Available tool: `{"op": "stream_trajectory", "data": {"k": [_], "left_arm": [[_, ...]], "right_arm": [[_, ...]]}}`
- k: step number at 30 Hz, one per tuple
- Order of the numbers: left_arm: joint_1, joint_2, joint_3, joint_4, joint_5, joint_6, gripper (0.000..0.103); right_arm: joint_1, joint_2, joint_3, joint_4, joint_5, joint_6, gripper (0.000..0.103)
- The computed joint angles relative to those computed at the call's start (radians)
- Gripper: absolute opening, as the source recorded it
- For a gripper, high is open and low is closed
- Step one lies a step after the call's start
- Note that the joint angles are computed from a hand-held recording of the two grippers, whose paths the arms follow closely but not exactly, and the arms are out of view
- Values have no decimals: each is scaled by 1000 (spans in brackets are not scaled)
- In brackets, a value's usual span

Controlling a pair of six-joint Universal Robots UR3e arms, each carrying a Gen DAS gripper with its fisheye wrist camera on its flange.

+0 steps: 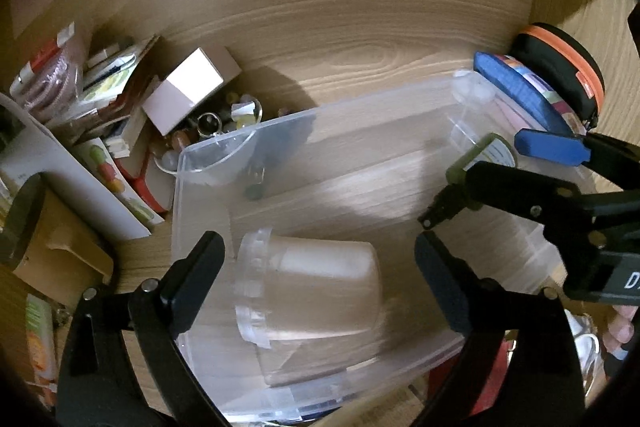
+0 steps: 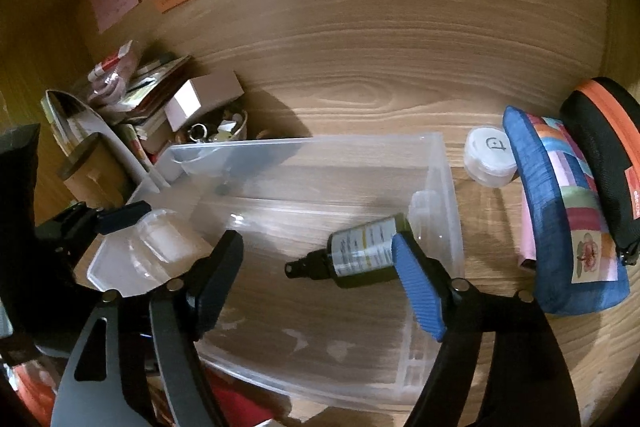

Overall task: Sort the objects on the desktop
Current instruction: 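Lower the cup and bottle into the clear bin and open both grippers, then grasp the pink round compact with the left gripper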

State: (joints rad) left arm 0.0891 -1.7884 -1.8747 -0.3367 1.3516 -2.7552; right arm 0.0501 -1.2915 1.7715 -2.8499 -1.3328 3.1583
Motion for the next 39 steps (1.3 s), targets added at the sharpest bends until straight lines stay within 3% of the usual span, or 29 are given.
{"op": "stream_trajectory", "data": {"k": [8, 14, 17, 22, 26, 34, 39], "left_arm": [[44, 85, -6, -89, -55, 1, 97], [108, 250, -111, -104, -99, 50, 99], [173, 352, -174, -140, -162, 84, 100], [340, 571, -304, -284, -321, 167, 101], [428, 726, -392, -413, -390, 261, 102], [487, 961, -551, -630, -392, 414, 102], [456, 992, -635, -618, -352, 422, 102]], "right_arm": [[8, -60, 29, -30, -9, 1, 74], [20, -158, 52, -3, 6, 2, 79], [48, -219, 71, 9, -10, -3, 81], [94, -346, 152, 22, -28, -7, 83], [145, -428, 250, -9, -71, 5, 86], [185, -516, 419, -63, -105, 30, 86], [150, -534, 478, -64, -73, 25, 86]]}}
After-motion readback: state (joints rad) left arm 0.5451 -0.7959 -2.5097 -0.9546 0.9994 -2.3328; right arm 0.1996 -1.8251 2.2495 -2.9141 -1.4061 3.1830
